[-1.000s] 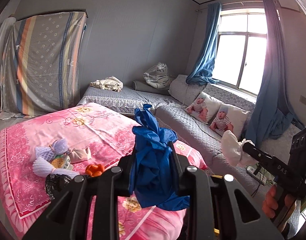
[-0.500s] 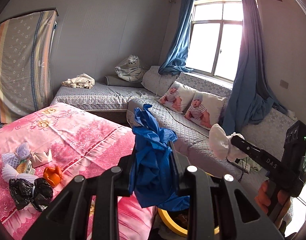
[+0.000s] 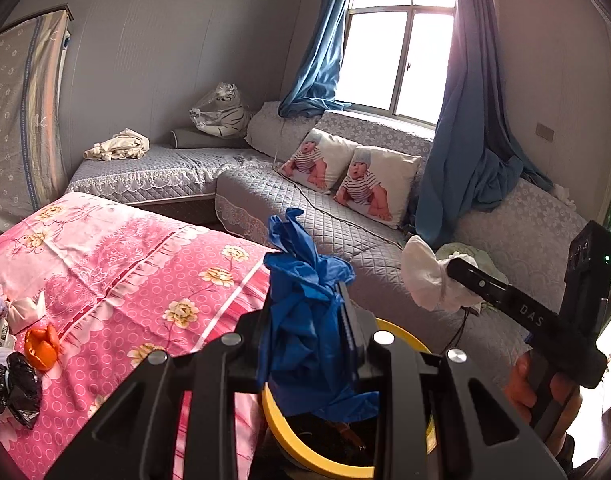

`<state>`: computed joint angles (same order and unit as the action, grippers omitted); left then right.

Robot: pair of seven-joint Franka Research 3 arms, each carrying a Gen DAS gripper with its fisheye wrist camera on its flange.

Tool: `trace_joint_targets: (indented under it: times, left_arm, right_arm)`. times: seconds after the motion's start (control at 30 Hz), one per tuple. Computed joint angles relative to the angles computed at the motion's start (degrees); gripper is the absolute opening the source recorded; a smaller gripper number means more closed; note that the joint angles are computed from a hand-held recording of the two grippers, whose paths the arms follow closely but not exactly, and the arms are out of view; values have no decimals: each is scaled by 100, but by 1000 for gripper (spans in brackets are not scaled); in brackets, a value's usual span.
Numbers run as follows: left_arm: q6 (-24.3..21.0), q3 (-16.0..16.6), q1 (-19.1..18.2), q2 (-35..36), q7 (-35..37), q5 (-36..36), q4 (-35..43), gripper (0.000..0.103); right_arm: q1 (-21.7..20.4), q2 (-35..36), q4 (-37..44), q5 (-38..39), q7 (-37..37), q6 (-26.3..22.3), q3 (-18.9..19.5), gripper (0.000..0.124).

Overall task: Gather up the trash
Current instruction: 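Carry the blue gloves and white tissue with both tools over the yellow bin, then open both tools to drop the gloves and tissue into the bin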

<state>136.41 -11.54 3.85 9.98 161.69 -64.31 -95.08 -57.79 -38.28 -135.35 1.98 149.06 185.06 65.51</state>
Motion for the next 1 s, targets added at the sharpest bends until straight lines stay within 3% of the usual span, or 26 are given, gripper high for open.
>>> trace_joint_targets:
  times: [0.3,0.83,0.93,1.0]
  left_arm:
    - [16,-150,-148,300,-360,502,84,26]
    - [-141,-448,-142,850,-1056,1454,403,26]
    - [-101,-494,-122,885,-1111,1521,405,31]
    - [-102,-509,-97,924,-1180,1547,437,42]
  right_arm:
    - [86,366,-236,-59,79,-61,-53,25]
    - [-548,1093,-228,-139,223,53,511,28]
    - [-625,1046,-245,-115,324,32,568,32]
    - [-672,988,-259,-109,391,0,584,41]
